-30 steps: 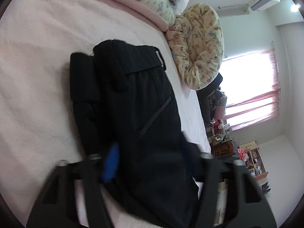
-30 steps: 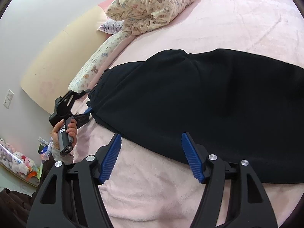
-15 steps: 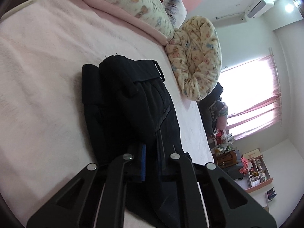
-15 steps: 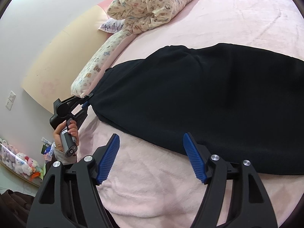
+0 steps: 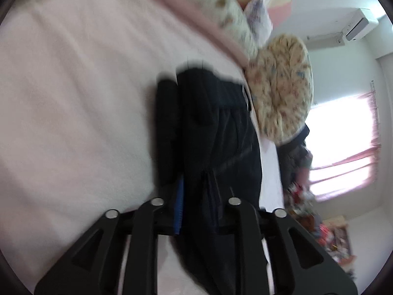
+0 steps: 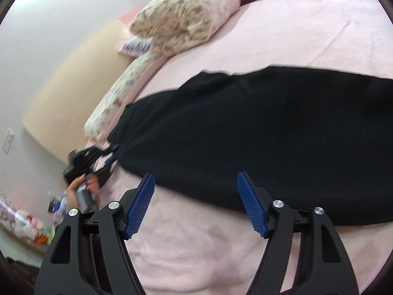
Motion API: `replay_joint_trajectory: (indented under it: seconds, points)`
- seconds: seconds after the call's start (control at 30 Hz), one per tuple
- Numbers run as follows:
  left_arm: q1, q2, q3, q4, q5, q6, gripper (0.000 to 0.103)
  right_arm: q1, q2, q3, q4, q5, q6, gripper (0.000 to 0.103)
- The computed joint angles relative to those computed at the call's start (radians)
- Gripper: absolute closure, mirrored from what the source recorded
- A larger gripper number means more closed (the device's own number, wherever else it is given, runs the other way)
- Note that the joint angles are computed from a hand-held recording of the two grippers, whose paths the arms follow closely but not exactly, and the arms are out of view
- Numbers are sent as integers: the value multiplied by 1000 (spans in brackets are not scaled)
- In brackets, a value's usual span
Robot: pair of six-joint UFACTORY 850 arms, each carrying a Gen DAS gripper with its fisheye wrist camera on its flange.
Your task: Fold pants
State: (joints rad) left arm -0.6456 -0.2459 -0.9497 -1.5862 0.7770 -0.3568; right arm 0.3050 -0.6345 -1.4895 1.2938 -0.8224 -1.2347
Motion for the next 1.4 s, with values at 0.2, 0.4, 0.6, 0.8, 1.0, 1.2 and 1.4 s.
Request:
replay_joint_trajectory:
  seconds: [0.2,0.4,0.6,0.8,1.0,1.2,1.4]
  points:
    - [-89,4,-46,-113,324,197,26,7,-40,-40,15,-13,59,31]
    - [-31,-35,-111,-33,123,365,17,-1,-104,-75,-68,-9,207,35]
    - [38,-66,-140,-220,-59,472,20,-59,-11,20,59,49,125,35]
    - [-6,-57,-130,-130,10,378,8,-269,69,131,371,210,149,33]
    - [-22,-70,-147,-47,43,328,5,-449,83,200,671,305,158,33]
    - [-28,-101,-187,-53,64,369,5,-510,10,148,688,280,221,34]
    - [-22,-115,-205,-65,53,397,5,-485,-34,87,693,302,173,46]
